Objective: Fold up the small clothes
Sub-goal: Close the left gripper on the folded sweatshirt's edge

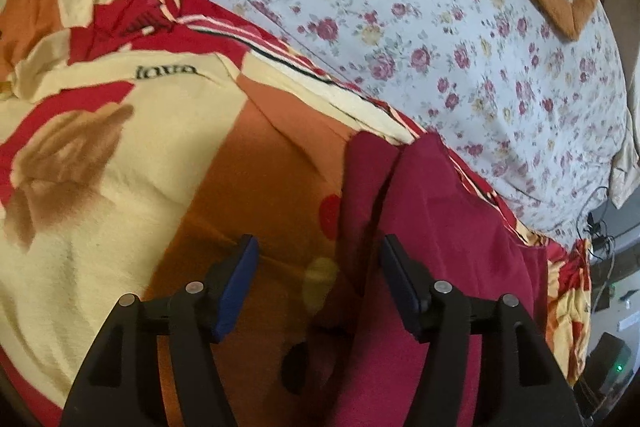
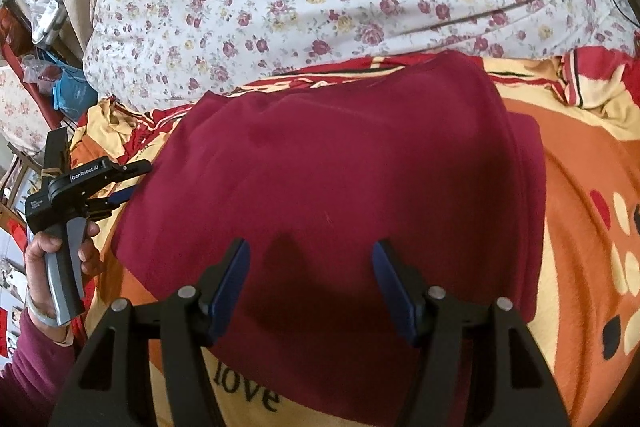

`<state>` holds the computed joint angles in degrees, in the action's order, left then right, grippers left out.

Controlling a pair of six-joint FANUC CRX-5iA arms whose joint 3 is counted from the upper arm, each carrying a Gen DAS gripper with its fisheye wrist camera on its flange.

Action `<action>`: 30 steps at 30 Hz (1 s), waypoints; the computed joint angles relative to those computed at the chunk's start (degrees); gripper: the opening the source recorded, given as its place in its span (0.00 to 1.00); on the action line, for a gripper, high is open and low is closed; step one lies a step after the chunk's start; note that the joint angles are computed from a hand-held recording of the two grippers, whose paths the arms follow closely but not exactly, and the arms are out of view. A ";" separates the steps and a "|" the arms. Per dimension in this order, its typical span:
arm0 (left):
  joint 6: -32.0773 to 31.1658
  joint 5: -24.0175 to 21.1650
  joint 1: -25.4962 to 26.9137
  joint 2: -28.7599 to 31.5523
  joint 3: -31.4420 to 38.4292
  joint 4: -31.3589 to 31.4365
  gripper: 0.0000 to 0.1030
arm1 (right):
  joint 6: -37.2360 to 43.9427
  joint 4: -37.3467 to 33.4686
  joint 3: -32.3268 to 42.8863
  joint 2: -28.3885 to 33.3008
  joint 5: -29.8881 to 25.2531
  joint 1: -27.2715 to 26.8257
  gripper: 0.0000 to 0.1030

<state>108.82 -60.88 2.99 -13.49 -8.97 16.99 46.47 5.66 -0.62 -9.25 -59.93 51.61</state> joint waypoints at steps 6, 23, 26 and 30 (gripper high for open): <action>0.81 -0.33 -2.42 1.39 1.82 -3.45 0.56 | 0.63 -0.10 0.09 0.11 0.00 0.21 0.69; -7.33 0.88 -1.47 2.35 -2.16 9.43 0.23 | 2.05 -2.77 -1.17 -0.96 2.95 -1.19 0.73; -9.74 2.15 -0.72 1.33 -4.03 13.39 0.14 | 2.06 -2.73 -1.08 -0.87 2.88 -1.17 0.73; -11.84 2.11 -0.34 1.43 -4.46 15.41 0.14 | 1.14 -2.86 -0.44 -0.66 2.44 -1.39 0.74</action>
